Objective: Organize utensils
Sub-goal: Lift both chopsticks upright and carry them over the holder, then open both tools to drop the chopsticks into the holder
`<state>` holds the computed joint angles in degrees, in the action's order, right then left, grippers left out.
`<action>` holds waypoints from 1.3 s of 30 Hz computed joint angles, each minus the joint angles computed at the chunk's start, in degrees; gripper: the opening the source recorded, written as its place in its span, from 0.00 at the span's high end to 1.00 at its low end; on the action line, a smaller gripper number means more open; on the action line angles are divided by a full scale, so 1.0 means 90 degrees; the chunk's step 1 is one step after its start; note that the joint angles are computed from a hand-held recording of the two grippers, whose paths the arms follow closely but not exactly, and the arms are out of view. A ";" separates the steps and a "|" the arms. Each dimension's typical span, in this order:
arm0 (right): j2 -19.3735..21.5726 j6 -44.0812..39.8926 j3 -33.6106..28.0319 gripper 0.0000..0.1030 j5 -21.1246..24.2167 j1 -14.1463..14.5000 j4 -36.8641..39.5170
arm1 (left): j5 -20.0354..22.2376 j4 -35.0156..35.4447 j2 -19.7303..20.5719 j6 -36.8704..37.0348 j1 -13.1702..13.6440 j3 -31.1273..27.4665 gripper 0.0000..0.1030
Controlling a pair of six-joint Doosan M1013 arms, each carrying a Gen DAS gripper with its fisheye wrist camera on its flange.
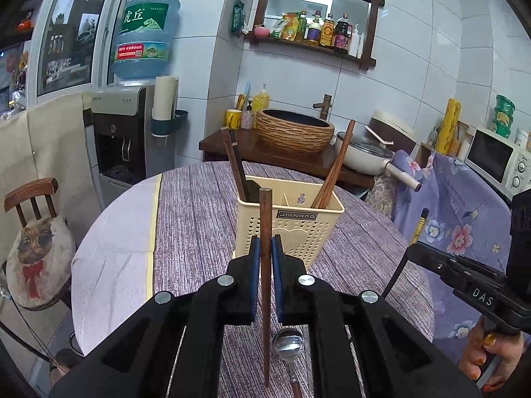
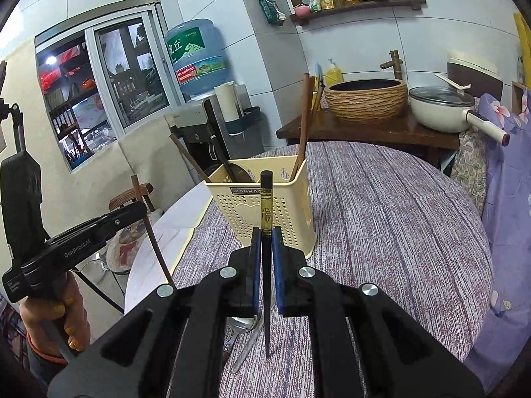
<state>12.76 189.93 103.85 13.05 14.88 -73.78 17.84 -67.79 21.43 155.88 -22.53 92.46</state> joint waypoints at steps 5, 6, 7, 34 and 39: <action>-0.0023 -0.0269 -0.0086 0.93 -0.0069 -0.0032 0.0182 | 0.0047 -0.0069 -0.0030 0.0132 0.0020 -0.0039 0.92; -0.0030 -0.0368 -0.0121 0.93 -0.0060 -0.0029 0.0234 | 0.0076 -0.0107 -0.0040 0.0186 0.0028 -0.0062 0.92; -0.0035 -0.0415 -0.0153 0.93 -0.0033 -0.0019 0.0228 | 0.0117 -0.0100 -0.0042 0.0182 0.0036 -0.0089 0.92; 0.0662 -0.2015 -0.2303 0.93 0.1212 -0.0191 0.0840 | -0.0054 0.2510 0.0463 -0.3021 -0.0225 -0.2002 0.92; 0.0938 -0.2185 -0.2295 0.93 0.1232 -0.0240 0.1113 | 0.0116 0.3225 0.0683 -0.3670 -0.0270 -0.1999 0.92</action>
<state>21.20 170.26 83.19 24.13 12.72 -63.76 18.89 -38.76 27.58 122.86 -24.96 74.47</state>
